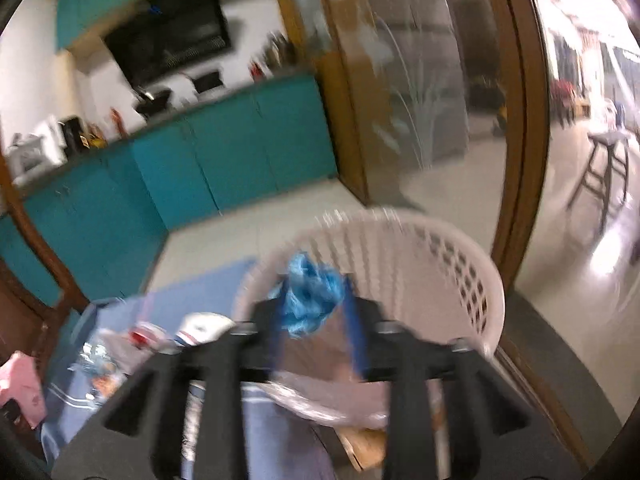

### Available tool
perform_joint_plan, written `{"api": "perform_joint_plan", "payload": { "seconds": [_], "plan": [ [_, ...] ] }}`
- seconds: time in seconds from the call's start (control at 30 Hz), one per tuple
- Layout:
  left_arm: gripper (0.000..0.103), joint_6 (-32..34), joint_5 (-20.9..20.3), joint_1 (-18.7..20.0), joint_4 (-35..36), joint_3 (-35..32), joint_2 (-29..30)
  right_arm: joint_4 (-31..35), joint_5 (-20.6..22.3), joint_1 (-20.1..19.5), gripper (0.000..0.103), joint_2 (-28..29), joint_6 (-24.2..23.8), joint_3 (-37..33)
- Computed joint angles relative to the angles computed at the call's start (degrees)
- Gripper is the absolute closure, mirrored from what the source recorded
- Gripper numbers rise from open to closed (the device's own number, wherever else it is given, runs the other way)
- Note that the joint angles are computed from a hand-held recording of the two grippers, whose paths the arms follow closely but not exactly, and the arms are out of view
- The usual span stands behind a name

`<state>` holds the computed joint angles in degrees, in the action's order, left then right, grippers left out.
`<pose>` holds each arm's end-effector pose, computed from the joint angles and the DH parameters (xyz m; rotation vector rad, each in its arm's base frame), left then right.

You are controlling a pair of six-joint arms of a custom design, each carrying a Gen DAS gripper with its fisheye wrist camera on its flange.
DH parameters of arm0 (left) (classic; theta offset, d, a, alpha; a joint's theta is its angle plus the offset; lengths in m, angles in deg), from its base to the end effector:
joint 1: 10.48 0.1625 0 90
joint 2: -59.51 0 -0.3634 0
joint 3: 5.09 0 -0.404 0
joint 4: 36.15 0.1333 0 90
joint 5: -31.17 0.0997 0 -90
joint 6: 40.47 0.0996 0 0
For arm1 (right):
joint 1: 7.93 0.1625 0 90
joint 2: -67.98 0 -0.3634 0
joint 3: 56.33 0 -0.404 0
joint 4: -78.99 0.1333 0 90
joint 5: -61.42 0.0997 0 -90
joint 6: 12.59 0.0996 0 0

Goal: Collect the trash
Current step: 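Lift the blue cloth and drop it into the wastebasket with the right gripper, then carry the pink paper into the wastebasket and open the left gripper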

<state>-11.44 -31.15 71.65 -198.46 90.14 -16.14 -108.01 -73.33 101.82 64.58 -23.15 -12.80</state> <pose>0.0955 -0.6202 0.4051 0.4657 2.2915 -1.0259 0.3249 -0.7178 -0.0315 0.1000 -2.2110 1.2372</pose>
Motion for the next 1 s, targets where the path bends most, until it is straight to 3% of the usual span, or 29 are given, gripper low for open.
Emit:
{"api": "perform_joint_plan", "payload": {
  "seconds": [0.07, 0.17, 0.2, 0.33, 0.43, 0.53, 0.67, 0.7, 0.77, 0.8, 0.87, 1.0],
  "plan": [
    [0.076, 0.13, 0.0, 0.06, -0.01, -0.06, 0.14, -2.18, 1.6, 0.36, 0.034, -2.9, 3.44, 4.41],
    [0.077, 0.95, -0.37, 0.01, -0.57, 0.12, 0.27, -13.91, 4.1, 1.91, 0.005, -5.73, 1.63, 10.34],
    [0.078, 1.54, -0.25, -0.17, -0.95, 0.35, 0.36, -18.42, 4.41, 2.44, 0.003, -6.36, 0.81, 12.26],
    [0.079, 1.89, -0.72, -1.08, -0.62, 0.37, 0.97, -24.72, 5.52, 3.16, 0.003, -8.92, 2.36, 17.36],
    [0.079, -0.74, -2.75, -3.04, 3.62, -1.7, 3.06, -28.67, 3.85, 3.45, 0.003, -7.77, 0.39, 15.22],
    [0.079, -0.14, -5.19, -6.47, 6.39, -4.9, 7.57, -31.87, 2.5, 2.66, 0.003, -8.85, 3.41, 16.6],
    [0.078, -2.83, -7.49, -10.18, 12.12, -15.08, 18.25, -34.53, 2.03, 1.85, 0.003, -10.39, 5.67, 19.01],
    [0.074, -3.69, -7.85, -10.94, 13.56, -18.59, 21.66, -34.57, 1.88, 1.73, 0.003, -10.65, 6.2, 19.33],
    [0.034, -2.0, -7.49, -12.07, 13.93, -23.75, 27.2, -33.3, 2.35, 1.32, 0.003, -11.33, 7.57, 20.2],
    [0.007, -0.36, -5.52, -12.6, 14.39, -26.86, 30.44, -32.61, 2.8, 1.17, 0.003, -11.68, 7.76, 20.67],
    [0.008, 1.18, -1.82, -13.04, 11.93, -28.06, 32.75, -31.25, 3.22, 1.12, 0.003, -12.28, 7.74, 21.43],
    [0.008, 1.02, -2.52, -11.59, 9.39, -22.47, 27.07, -28.91, 5.09, 1.68, 0.003, -12.23, 6.16, 21.33]
  ]
}}
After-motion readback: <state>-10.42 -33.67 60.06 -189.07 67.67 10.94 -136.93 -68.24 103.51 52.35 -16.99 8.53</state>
